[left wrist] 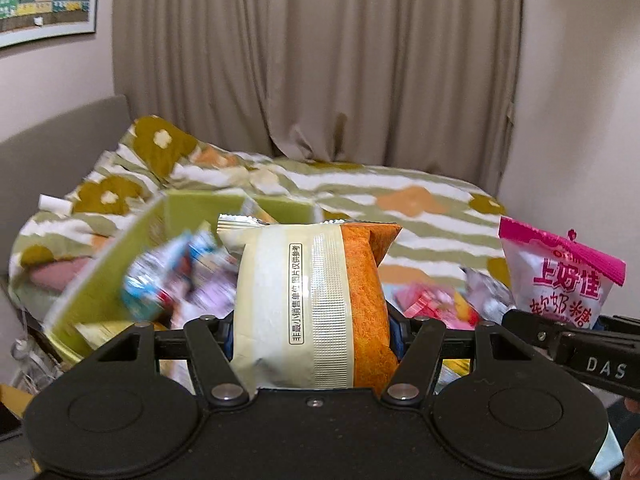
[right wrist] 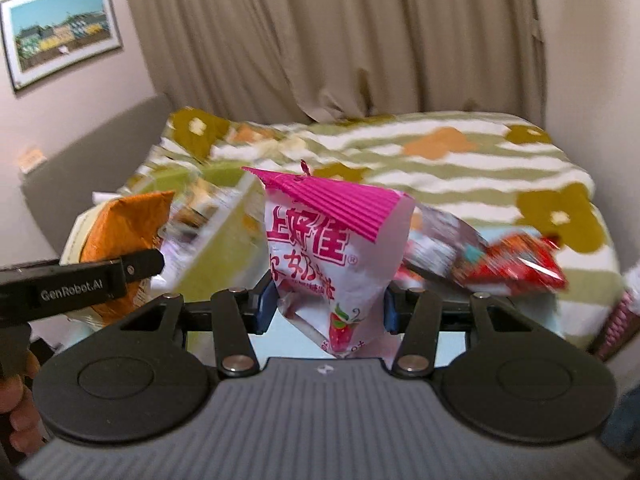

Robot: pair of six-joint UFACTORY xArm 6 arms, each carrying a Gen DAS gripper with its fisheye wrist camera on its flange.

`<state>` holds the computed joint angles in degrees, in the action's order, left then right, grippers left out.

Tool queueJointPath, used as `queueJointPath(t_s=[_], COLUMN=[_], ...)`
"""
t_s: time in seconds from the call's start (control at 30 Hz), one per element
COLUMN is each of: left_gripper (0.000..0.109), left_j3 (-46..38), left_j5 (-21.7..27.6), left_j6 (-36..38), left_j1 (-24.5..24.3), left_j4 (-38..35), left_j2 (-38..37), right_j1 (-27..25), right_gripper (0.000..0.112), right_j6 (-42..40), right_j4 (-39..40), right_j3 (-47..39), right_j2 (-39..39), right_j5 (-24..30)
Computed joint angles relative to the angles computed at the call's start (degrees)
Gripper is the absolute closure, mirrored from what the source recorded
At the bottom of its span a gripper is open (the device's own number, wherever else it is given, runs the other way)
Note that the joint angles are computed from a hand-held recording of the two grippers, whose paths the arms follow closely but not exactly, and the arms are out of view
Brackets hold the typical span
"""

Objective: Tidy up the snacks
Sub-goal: 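Carry both bags into the yellow-green box and open both tools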

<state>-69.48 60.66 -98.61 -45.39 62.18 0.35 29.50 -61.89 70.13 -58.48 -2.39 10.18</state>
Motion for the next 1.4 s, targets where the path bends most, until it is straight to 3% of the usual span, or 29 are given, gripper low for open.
queueJointPath(t_s=[0.2, 0.43, 0.5, 0.57, 0.6, 0.8, 1.1, 1.23, 1.4], left_gripper=[0.041, 0.040, 0.032, 0.007, 0.006, 0.006, 0.006, 0.006, 0.006], left_j3=[4.73, 10.11, 11.12, 12.26, 12.88, 17.69, 22.11, 22.87, 23.53], left_j5=[-1.02, -9.11, -12.10, -14.13, -14.81, -20.77, -28.40, -31.25, -33.79], left_j6=[3.05, 9.19, 11.46, 13.27, 13.35, 16.63, 26.38, 30.25, 34.65], left_j1=[5.11, 14.51, 17.08, 18.94, 19.62, 23.75, 30.25, 33.32, 36.09], left_j4=[0.69, -2.33, -4.00, -5.18, -5.05, -6.52, -10.69, -11.71, -13.61], left_j2=[-6.33, -10.60, -10.67, -11.14, -11.46, -15.45, -19.89, -20.34, -20.08], right_j1=[4.82, 9.17, 9.96, 10.48, 10.71, 11.53, 12.59, 13.37, 14.09], right_gripper=[0.047, 0.047, 0.047, 0.047, 0.047, 0.047, 0.046, 0.046, 0.046], right_j6=[5.93, 18.62, 24.45, 29.18, 31.72, 47.85, 67.08, 72.54, 73.81], right_j4=[-3.63, -14.97, -21.05, -25.73, -28.23, -43.15, -59.24, -64.57, -64.73], right_j3=[-8.86, -19.92, -23.05, -25.81, -26.76, -29.51, -39.26, -47.26, -60.15], right_j2=[5.02, 13.81, 16.52, 18.93, 19.81, 23.07, 29.34, 33.81, 41.49], right_j5=[1.06, 0.95, 0.94, 1.16, 1.24, 1.26, 6.51, 10.27, 16.30])
